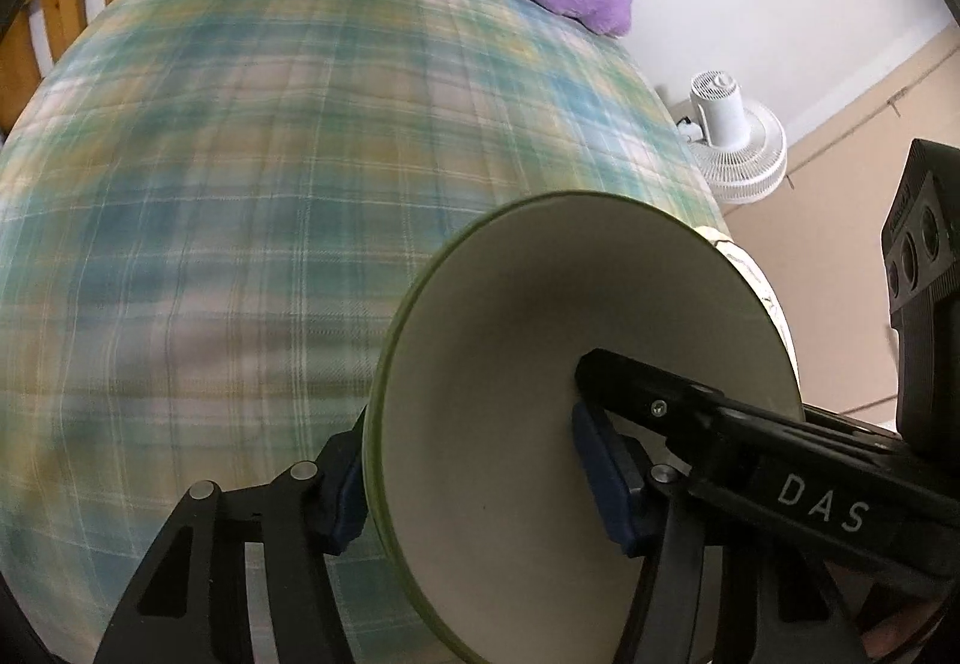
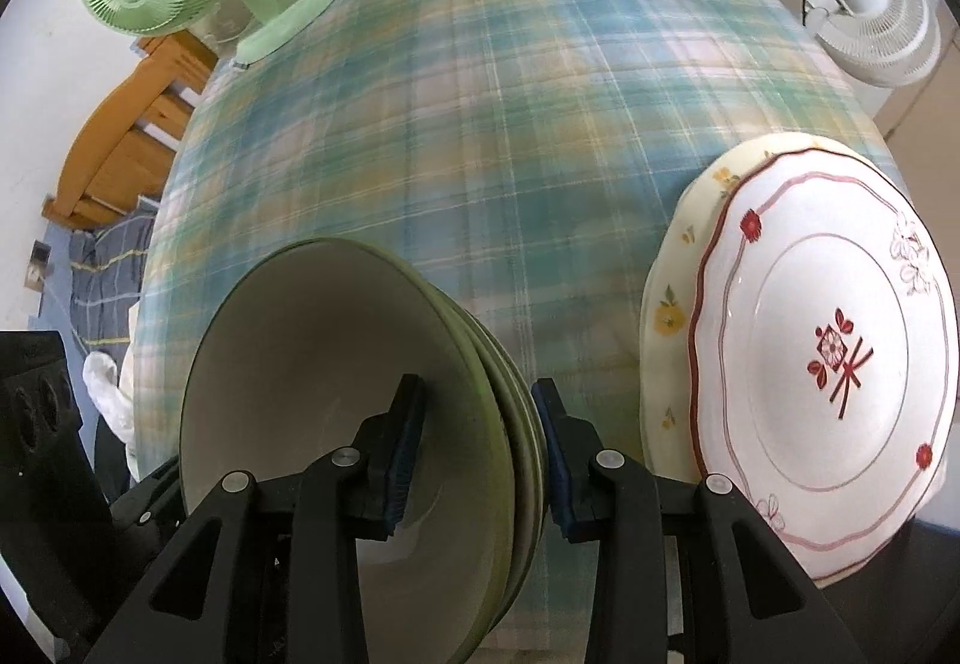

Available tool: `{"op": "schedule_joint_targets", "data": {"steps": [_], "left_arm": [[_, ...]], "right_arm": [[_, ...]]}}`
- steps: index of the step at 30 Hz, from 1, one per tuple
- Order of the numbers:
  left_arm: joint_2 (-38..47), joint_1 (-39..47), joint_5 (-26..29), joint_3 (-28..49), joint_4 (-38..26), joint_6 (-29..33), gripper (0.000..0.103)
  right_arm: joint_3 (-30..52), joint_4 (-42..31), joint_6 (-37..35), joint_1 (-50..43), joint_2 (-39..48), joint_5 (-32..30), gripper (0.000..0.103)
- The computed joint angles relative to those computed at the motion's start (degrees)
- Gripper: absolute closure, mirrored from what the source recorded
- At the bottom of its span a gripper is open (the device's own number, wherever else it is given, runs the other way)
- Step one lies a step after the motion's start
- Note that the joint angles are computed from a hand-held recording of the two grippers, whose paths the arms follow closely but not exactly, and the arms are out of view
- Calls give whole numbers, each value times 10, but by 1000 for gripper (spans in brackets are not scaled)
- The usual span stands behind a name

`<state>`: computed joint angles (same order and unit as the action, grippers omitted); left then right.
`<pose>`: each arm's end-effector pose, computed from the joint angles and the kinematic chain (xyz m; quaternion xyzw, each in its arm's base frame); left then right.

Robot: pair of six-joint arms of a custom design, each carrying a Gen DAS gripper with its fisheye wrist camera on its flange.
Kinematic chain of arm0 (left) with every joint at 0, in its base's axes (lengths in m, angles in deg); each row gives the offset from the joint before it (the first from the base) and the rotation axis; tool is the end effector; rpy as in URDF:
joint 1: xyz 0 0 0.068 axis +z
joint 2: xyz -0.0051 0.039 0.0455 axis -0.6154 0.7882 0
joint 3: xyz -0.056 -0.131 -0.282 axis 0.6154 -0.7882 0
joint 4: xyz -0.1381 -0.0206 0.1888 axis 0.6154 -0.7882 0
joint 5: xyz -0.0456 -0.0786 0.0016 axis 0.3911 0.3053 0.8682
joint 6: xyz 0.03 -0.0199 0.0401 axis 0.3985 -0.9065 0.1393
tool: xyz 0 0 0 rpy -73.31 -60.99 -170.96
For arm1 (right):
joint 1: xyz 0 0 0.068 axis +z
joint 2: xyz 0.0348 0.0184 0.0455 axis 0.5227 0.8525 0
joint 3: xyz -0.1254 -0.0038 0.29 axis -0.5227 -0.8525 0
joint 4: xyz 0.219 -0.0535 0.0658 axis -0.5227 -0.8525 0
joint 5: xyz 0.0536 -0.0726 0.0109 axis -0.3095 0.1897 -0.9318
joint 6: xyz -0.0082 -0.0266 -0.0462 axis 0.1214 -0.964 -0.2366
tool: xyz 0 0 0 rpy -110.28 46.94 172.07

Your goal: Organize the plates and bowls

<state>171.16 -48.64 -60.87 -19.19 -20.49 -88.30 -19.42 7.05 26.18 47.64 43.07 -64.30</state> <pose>0.2333 -0.0520 0.1091 -0.1466 0.9504 -0.1917 0.1964 0.3085 0.0989 0.1315 -0.1411 0.9748 0.1454 0.0935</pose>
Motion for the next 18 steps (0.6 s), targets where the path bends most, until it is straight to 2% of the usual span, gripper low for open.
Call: {"op": "schedule_joint_targets", "data": {"steps": [6,18], "left_arm": [[-15,5,0,24,-64,29,46],[-84,-8,-4,50,-137,56,46]], "right_arm": [[2,-18,22,11,-7,16,65],[-19,-30,58,12,-80,33,65]]}}
